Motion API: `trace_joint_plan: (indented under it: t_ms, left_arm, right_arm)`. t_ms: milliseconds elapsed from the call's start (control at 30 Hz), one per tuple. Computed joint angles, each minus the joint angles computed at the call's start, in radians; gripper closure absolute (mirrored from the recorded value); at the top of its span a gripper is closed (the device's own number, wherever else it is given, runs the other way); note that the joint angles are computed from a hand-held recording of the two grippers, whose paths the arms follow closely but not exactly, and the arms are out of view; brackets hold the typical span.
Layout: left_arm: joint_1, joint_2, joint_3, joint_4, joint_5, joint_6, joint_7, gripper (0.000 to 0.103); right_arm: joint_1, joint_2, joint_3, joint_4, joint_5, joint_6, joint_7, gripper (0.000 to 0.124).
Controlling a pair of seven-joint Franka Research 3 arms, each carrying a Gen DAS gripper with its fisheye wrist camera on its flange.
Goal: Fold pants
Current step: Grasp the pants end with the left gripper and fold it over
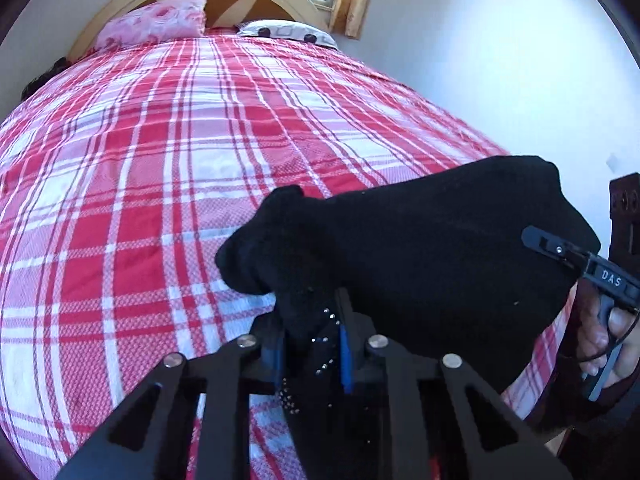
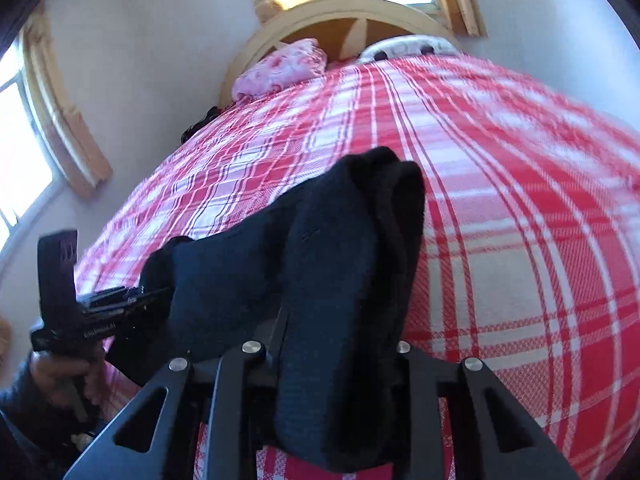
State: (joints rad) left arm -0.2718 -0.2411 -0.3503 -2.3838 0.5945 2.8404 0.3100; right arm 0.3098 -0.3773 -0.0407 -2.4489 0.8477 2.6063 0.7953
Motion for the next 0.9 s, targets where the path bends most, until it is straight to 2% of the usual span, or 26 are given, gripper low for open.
trace_joint_plan:
  t_ms: [100, 200, 300, 467, 600, 900]
  left_arm:
    - [0.018, -0.048, -0.006, -0.031, 0.023, 0.033, -0.037, 0.083]
    - [0.051, -0.121, -0.023, -0.062, 0.056, 0.024, -0.074, 0.083]
    - [0.062, -0.201, -0.009, -0.102, 0.045, -0.004, -0.058, 0.083]
    - [0.097, -0.316, 0.004, -0.157, 0.026, -0.093, -0.027, 0.083]
    - [0.139, -0.421, 0.013, -0.210, 0.025, -0.178, -0.007, 0.083]
    - [0.233, -0.553, 0.049, -0.305, 0.046, -0.274, 0.004, 0.083]
  right_arm:
    - [0.013, -0.020, -0.005, 0.008, 0.028, -0.002, -0.009, 0.096]
    - [0.021, -0.017, -0.003, 0.045, 0.022, -0.028, -0.012, 0.097]
    - [0.032, 0.018, 0.011, 0.103, 0.008, -0.050, -0.019, 0.097]
    - [0.070, 0.155, 0.053, 0.275, 0.024, -0.083, -0.043, 0.097]
    - [0.092, 0.292, 0.114, 0.434, 0.011, -0.098, -0.031, 0.097]
    - [0.149, 0.597, 0.232, 0.791, -0.098, -0.121, 0.038, 0.097]
